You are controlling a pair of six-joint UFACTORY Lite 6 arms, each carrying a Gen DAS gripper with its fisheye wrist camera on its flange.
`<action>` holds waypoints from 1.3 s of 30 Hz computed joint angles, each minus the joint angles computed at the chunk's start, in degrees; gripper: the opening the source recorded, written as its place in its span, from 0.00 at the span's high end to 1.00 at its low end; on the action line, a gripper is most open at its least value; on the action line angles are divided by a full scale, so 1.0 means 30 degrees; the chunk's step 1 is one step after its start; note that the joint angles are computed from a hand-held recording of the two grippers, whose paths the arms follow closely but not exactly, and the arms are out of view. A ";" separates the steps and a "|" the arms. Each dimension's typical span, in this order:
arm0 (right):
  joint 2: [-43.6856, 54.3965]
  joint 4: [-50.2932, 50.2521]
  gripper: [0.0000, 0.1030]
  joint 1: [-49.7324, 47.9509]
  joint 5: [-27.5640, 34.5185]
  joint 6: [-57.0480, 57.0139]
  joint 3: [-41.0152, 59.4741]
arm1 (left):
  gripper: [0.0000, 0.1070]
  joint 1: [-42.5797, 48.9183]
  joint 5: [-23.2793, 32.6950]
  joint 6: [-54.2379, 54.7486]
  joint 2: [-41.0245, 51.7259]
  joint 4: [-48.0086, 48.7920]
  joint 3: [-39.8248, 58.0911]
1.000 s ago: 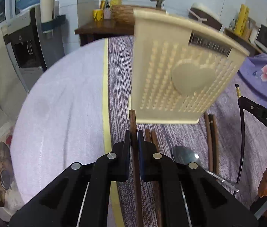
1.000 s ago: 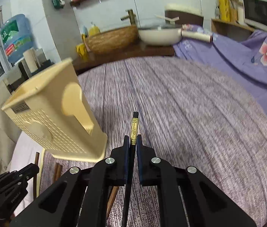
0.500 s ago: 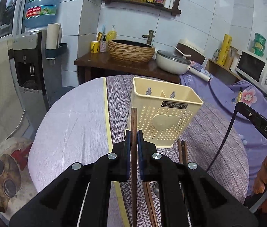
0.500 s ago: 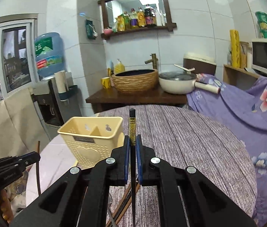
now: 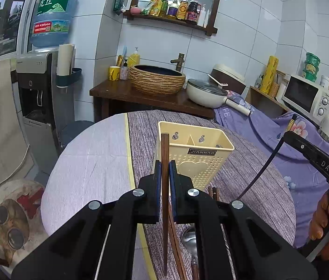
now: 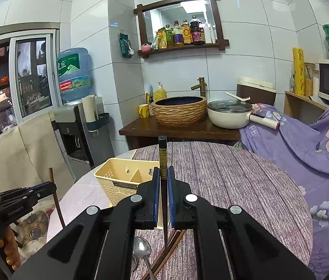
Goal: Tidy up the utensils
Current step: 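Lift both chopsticks and drop them into the cream utensil holder, opening both tools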
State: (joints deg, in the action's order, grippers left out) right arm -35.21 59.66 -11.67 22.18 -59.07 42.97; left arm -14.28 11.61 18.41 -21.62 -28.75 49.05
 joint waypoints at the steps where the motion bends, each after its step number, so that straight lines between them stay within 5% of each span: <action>1: 0.0025 -0.0034 0.93 -0.0007 0.0100 0.0021 0.0075 | 0.93 -0.0003 0.0032 -0.0149 0.0022 0.0165 0.0124; 10: 0.1450 0.1024 0.93 -0.1452 0.3007 -0.0578 0.2268 | 0.93 0.0786 0.1906 0.1829 0.0651 -0.1777 0.2632; 16: 0.3101 0.0771 0.93 -0.1427 0.4403 0.0813 0.5758 | 0.93 0.1115 0.4466 0.0201 0.3015 -0.0390 0.8303; 22: 0.5638 -0.0600 0.93 -0.0159 0.3692 0.3985 1.0853 | 0.93 0.1300 0.6803 -0.2896 0.7089 0.1412 1.6495; 26: 0.7269 -0.3479 0.93 0.1879 0.1136 0.6813 1.2962 | 0.93 0.0105 0.6593 -0.8255 0.9831 0.7320 2.1010; 29: 0.7984 -0.5726 0.93 0.3144 -0.0776 0.8561 1.2852 | 0.93 -0.0093 0.6781 -0.9479 1.1770 0.8276 2.3177; 33: 0.8579 -0.5695 0.93 0.3825 -0.2605 0.8378 1.1427 | 0.93 -0.0335 0.5449 -1.0454 1.2463 0.9209 2.2145; 39: 0.9441 -0.1325 0.93 0.3843 -0.3693 0.4014 0.9270 | 0.93 -0.0481 0.3030 -1.0468 1.2104 0.9353 1.7629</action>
